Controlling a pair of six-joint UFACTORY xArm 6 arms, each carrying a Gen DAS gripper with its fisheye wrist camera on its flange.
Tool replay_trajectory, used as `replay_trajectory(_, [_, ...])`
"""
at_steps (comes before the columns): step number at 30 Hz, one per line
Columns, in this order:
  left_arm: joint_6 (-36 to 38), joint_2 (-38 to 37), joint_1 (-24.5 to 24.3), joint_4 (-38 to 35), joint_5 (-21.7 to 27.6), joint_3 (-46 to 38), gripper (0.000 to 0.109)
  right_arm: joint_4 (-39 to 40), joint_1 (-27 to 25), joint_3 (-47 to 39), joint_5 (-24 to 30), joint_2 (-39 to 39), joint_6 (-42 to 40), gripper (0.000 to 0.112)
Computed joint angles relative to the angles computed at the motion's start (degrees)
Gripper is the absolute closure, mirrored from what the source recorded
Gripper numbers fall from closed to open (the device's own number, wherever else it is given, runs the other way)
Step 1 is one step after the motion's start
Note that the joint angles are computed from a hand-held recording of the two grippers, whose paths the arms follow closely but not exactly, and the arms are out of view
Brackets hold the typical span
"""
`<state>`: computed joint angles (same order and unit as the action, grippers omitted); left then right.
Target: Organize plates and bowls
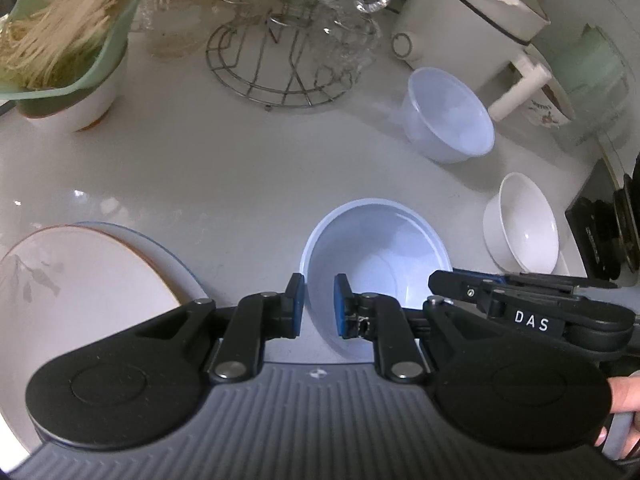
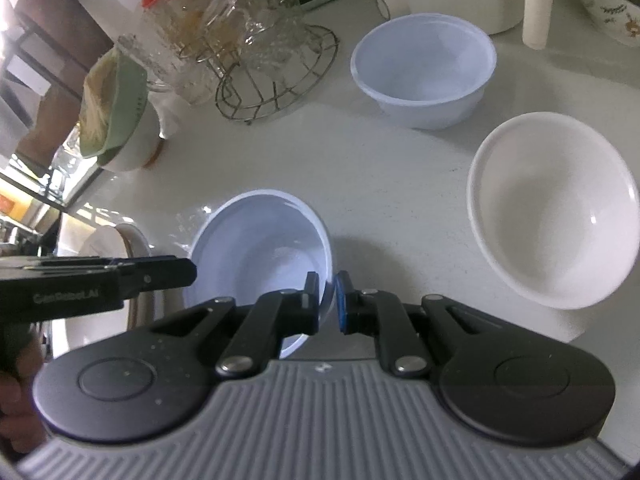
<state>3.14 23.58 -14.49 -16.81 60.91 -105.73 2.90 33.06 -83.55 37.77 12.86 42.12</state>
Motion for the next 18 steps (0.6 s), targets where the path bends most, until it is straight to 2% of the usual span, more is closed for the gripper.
replay_trajectory(5, [-0.8, -1.9, 0.3, 0.9, -1.7, 1.9, 0.09, -4.0, 0.1, -0.8, 0.5, -0.4, 1.7, 0.098])
replay_trajectory(7, [-0.8, -3.0, 0.6, 1.0, -2.5, 2.8, 0.089, -6.3, 0.3, -1.3, 1.0, -0.6, 3.5, 0.093])
replay_trajectory(9, [-0.9, -3.7, 0.9, 0.9, -2.7, 2.9, 0.089, -8.9, 0.5, -1.2, 1.2, -1.5, 5.6, 0.081])
replay_trajectory(10, [-0.6, -4.2, 1.0, 0.5, -3.0, 3.2, 0.089, -10.2, 0.7, -0.8, 0.9, -2.0, 6.7, 0.079])
replay_trajectory(14, [2.0, -7.6, 1.4, -0.8, -5.9, 5.9, 0.089, -15.2, 1.7, -0.5, 1.5, -3.8, 11.9, 0.078])
replay_trajectory(18, [4.4, -10.4, 1.8, -2.5, -6.8, 7.0, 0.089, -20.9, 3.3, -1.2, 2.3, -5.6, 17.5, 0.078])
